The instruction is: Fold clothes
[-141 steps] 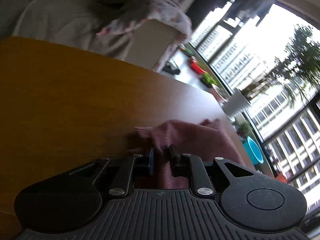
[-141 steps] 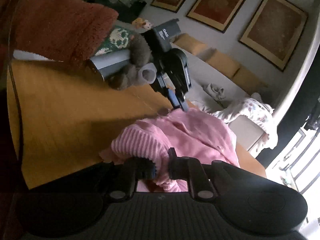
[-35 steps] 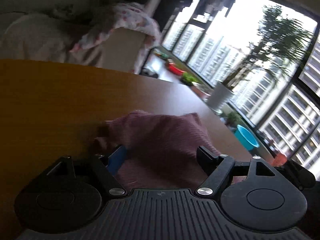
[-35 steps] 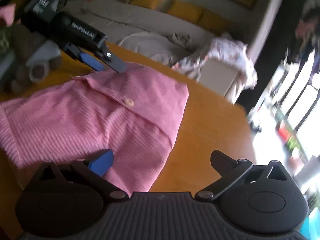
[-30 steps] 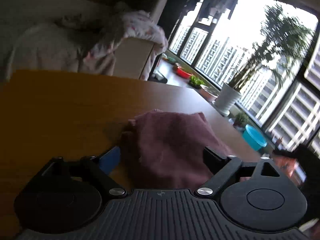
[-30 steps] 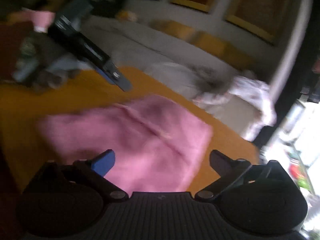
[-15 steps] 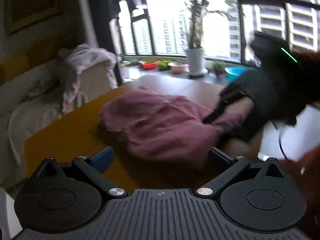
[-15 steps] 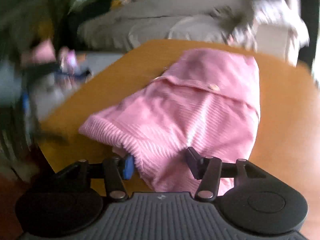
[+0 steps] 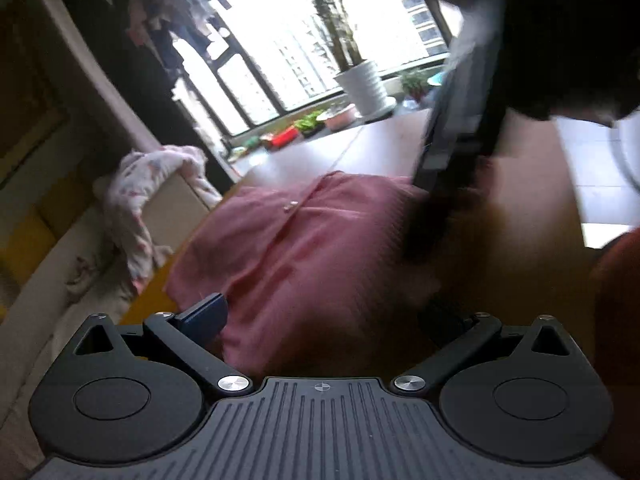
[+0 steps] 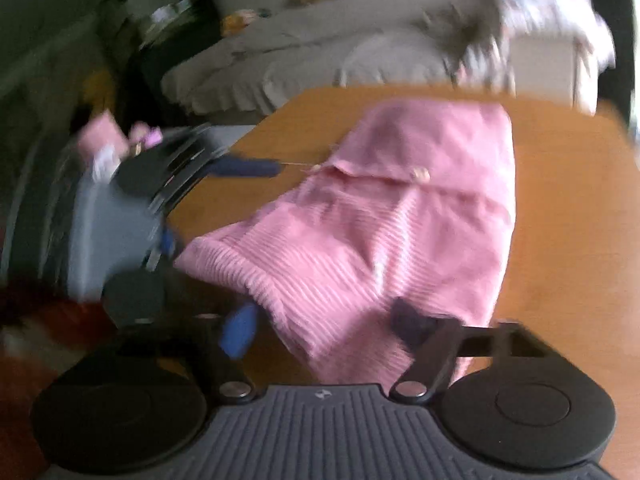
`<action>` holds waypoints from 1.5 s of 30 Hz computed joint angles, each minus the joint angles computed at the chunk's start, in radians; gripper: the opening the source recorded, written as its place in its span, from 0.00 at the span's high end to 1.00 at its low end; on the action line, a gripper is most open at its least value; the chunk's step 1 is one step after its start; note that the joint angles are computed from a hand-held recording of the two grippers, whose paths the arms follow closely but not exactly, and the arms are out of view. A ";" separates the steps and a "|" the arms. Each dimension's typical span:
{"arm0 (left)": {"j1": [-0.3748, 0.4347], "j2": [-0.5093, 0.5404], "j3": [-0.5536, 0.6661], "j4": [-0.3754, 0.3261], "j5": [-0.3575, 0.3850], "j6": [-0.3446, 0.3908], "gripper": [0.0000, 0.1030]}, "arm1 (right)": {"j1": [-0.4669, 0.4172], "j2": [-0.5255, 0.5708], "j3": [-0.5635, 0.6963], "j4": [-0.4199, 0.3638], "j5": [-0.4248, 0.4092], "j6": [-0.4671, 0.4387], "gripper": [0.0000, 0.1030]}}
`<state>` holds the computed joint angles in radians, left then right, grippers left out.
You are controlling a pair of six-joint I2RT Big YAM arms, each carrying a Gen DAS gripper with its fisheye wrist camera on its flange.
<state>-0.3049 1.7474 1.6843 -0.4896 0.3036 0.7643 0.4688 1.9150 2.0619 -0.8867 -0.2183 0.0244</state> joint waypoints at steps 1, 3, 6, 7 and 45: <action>0.005 0.014 0.022 -0.018 0.013 -0.038 0.00 | 0.018 -0.036 -0.061 0.051 0.068 -0.075 0.16; 0.024 0.038 0.076 -0.087 0.065 -0.138 0.00 | 0.053 -0.098 -0.173 0.161 0.200 -0.231 0.16; 0.051 0.075 0.158 -0.184 0.149 -0.279 0.00 | 0.091 -0.119 -0.270 0.329 0.349 -0.426 0.16; 0.058 0.086 0.180 -0.205 0.175 -0.314 0.00 | 0.099 -0.109 -0.273 0.364 0.379 -0.464 0.16; 0.132 0.460 0.740 -0.563 0.624 -0.545 0.64 | -0.061 -0.105 -0.023 0.103 0.054 -0.287 0.22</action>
<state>-0.1731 2.2077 2.4241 -1.0521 0.9279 0.2194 0.4079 1.8101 2.0392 -0.7835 -0.1644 -0.2629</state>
